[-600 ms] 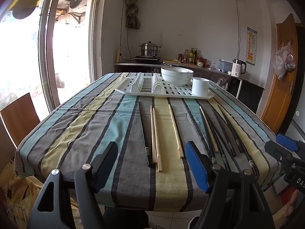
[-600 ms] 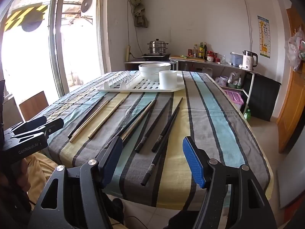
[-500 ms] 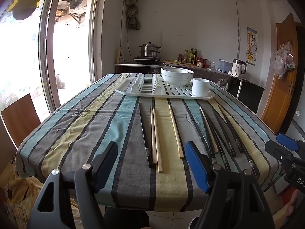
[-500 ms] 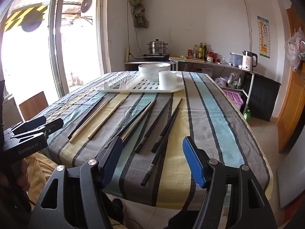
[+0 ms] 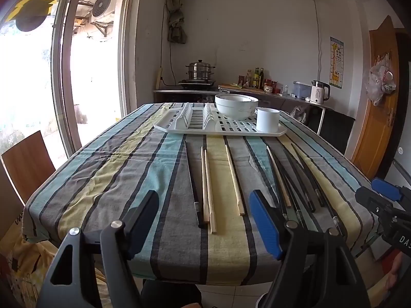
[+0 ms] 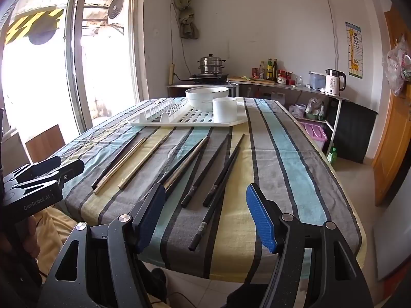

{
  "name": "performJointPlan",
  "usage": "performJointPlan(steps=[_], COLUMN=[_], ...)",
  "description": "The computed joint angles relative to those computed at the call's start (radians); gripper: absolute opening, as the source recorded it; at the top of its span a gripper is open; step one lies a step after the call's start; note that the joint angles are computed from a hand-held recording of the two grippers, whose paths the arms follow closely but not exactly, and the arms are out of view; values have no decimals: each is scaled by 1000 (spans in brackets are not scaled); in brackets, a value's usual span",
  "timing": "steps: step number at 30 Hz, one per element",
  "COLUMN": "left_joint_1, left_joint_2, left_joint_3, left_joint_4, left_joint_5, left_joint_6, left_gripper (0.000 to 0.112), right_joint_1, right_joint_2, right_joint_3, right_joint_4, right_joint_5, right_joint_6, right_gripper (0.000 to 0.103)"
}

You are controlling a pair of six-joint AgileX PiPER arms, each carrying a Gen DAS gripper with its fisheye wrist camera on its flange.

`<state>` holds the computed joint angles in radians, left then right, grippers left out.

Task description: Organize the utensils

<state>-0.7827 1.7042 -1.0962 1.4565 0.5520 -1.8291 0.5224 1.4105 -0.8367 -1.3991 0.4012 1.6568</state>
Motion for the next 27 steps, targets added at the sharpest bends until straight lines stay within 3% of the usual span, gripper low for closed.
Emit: performJointPlan(steps=[27], left_joint_1=[-6], left_joint_2=[-1], left_joint_3=[-2], left_joint_4=[5], left_joint_5=[-2], left_joint_6=[3], left_gripper=[75], right_joint_1=[3], right_joint_2=[-21], right_joint_3=[3], right_joint_4=[11], right_joint_5=[6], right_joint_6=[-13], right_gripper=[66])
